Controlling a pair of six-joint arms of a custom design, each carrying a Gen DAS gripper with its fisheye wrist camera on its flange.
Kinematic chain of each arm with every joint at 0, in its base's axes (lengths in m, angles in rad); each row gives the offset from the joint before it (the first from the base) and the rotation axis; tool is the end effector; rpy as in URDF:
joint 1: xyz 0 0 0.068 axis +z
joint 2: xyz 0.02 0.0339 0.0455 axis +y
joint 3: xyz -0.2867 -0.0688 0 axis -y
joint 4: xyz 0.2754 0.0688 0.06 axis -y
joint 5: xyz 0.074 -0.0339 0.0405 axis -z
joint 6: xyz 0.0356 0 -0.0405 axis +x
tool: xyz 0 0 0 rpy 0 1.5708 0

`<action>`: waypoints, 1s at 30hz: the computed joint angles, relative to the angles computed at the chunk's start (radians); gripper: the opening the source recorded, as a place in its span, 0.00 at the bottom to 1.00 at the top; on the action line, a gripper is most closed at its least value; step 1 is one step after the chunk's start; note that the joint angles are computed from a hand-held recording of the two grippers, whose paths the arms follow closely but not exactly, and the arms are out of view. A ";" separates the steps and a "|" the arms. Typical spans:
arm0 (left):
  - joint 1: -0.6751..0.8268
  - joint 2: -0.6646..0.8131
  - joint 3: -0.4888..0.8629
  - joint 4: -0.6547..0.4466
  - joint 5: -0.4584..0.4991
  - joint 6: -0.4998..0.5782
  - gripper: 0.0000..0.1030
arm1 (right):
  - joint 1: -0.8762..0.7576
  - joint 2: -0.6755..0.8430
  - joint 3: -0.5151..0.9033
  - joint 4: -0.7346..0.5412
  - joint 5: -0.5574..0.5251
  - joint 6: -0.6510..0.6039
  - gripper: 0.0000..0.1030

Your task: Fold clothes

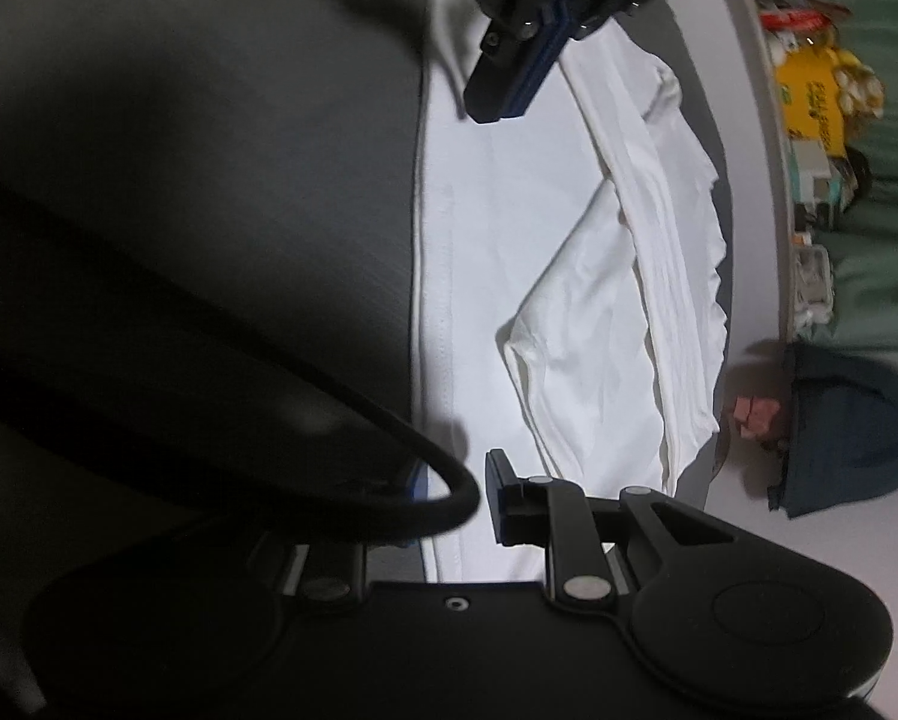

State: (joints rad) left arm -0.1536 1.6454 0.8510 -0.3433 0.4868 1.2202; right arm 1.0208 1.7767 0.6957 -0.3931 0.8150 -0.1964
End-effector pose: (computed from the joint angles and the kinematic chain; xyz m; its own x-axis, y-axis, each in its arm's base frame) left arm 0.3151 -0.0656 0.1492 0.0011 0.8398 -0.5429 0.9555 0.1592 0.2483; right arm 0.1635 0.2172 0.0814 -0.4033 -0.9139 0.0467 -0.6390 0.2448 -0.7292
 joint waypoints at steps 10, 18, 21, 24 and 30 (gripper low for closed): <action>0.008 0.003 0.012 -0.016 0.003 -0.006 0.06 | -0.107 -0.156 -0.073 0.073 -0.148 -0.125 0.03; 0.015 0.034 0.047 -0.050 0.014 -0.026 0.06 | -0.165 -0.212 -0.088 0.067 -0.219 -0.190 0.10; 0.016 0.039 0.052 -0.054 0.018 -0.030 0.06 | -0.179 -0.201 -0.098 0.109 -0.215 -0.226 0.17; 0.020 0.044 0.058 -0.059 0.024 -0.036 0.06 | -0.227 -0.203 -0.079 0.090 -0.289 -0.192 0.12; 0.025 0.055 0.074 -0.071 0.033 -0.052 0.06 | -0.317 -0.289 -0.099 0.093 -0.433 -0.173 0.03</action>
